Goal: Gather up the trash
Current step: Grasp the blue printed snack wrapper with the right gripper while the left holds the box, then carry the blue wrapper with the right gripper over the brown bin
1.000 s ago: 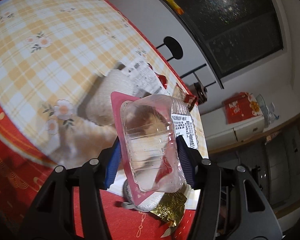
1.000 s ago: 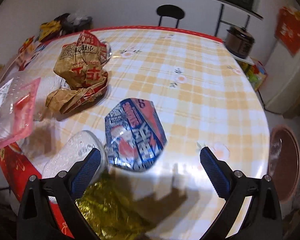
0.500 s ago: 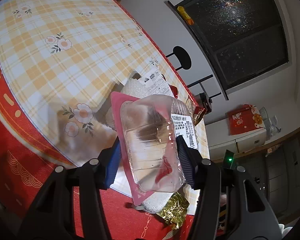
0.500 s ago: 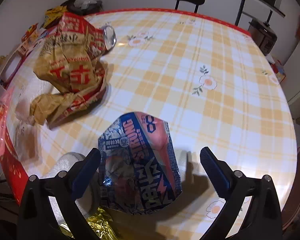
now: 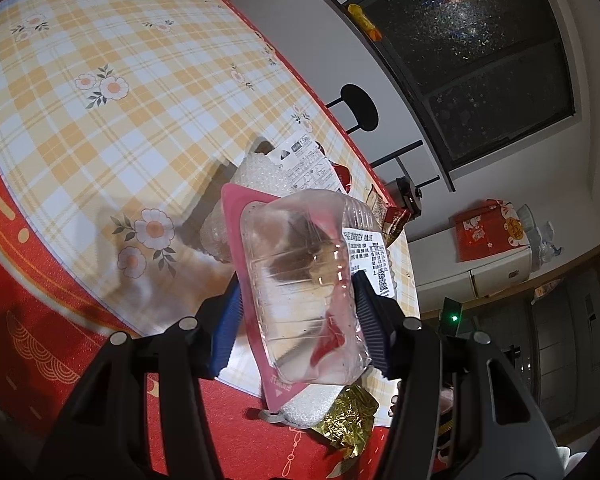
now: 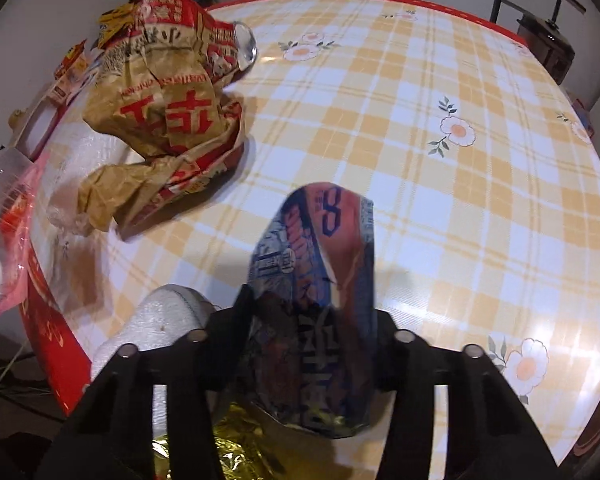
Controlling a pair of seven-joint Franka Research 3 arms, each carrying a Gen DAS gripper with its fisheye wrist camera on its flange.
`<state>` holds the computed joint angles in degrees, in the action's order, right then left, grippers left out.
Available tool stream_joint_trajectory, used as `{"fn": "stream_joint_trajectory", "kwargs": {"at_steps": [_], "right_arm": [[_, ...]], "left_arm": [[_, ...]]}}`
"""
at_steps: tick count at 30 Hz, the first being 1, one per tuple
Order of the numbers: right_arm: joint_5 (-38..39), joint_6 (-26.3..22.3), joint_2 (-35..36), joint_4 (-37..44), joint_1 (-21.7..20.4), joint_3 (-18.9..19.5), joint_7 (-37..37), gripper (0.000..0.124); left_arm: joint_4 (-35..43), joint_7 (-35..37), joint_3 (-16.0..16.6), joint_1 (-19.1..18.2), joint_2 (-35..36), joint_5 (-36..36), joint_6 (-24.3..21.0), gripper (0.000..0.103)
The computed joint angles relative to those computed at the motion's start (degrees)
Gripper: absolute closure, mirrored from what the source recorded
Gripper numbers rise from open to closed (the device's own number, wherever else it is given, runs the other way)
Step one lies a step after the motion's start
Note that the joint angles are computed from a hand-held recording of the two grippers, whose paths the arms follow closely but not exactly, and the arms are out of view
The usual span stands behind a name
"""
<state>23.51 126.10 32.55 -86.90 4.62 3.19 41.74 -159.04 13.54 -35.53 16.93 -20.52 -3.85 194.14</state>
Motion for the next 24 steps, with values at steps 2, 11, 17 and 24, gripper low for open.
{"fn": "stream_joint_trajectory", "kwargs": {"at_steps": [2,11,17,24], "right_arm": [[1.2,0.0,-0.7,-0.4,-0.6,0.3,0.1,0.1],[9.0,6.5,-8.5,-9.1,-2.6,0.9,-2.9,0.117],[13.7,11.0,-13.3,-14.8,-3.4,0.1,-3.8,0.117],[20.3,14.9,-19.2,-21.0,-3.8,-0.8,-3.9,0.117]], "left_arm": [[0.3,0.4,0.4,-0.1,0.3,0.4,0.2,0.048],[2.6,5.3,6.5,-5.1,4.4,1.0,2.5,0.048],[5.2,8.0,18.1,-15.1,8.1,5.5,4.1,0.048],[9.6,-1.6,37.0,-28.0,12.1,26.6,5.0,0.048]]}}
